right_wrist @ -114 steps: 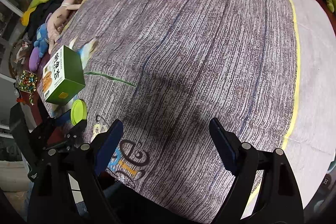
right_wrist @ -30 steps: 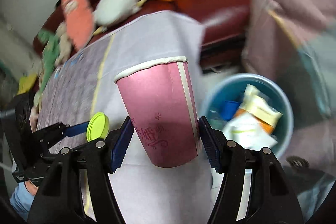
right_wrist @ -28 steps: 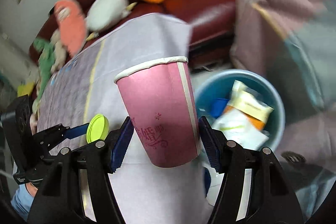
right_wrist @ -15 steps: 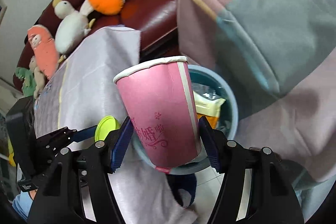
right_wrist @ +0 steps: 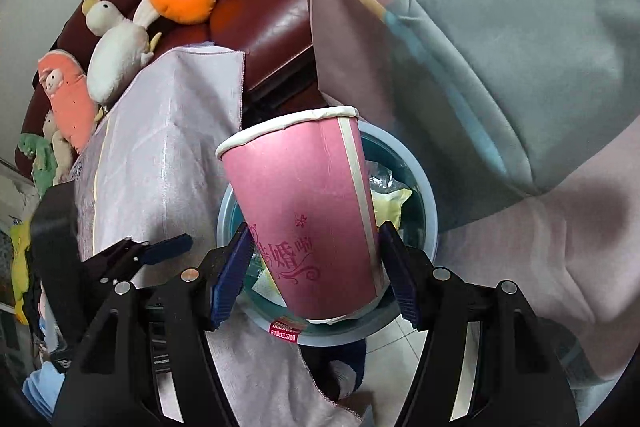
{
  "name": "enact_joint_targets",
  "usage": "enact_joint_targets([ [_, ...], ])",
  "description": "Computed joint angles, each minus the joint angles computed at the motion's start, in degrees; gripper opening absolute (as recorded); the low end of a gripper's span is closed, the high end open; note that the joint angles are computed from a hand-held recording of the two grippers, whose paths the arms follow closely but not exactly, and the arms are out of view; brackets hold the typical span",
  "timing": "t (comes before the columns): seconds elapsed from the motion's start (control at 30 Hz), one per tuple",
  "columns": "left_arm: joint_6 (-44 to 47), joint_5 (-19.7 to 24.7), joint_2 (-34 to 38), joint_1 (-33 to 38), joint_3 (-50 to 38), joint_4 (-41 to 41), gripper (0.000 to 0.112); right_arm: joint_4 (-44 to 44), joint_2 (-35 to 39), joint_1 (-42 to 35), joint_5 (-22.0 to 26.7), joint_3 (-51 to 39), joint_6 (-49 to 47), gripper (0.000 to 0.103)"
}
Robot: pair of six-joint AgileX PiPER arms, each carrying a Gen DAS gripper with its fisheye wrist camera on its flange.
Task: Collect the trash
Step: 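Carry the lid and cup over the teal bin and open both tools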
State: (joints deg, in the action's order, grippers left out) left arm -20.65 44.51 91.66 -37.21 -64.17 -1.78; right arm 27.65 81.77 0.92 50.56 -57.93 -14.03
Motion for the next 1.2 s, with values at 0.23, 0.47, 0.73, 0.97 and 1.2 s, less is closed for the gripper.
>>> enact_joint_targets([
  [0.23, -4.9, 3.1, -4.6, -0.8, 1.1, 4.5, 0.094, -1.1, 1.1, 1.2, -0.3, -0.4, 1.1, 0.062],
  [0.47, -7.2, 3.8, -7.3, 1.0, 3.2, 5.6, 0.099, -3.1, 1.9, 2.7, -0.3, -1.1, 2.5, 0.062],
  [0.73, -7.2, 3.7, -10.2, 3.3, 5.2, 5.0, 0.099, -5.1, 3.2, 5.9, -1.1, -2.1, 4.3, 0.078],
  [0.97, -8.2, 4.9, -13.8, 4.1, 6.6, 5.0, 0.099, -7.1, 1.4, 8.2, 0.1, -1.9, 7.1, 0.082],
  [1.2, -13.2, 7.9, -20.9, 1.8, 8.2, 8.3, 0.099, -9.0, -4.1, 11.1, 3.4, -1.7, 10.1, 0.089],
])
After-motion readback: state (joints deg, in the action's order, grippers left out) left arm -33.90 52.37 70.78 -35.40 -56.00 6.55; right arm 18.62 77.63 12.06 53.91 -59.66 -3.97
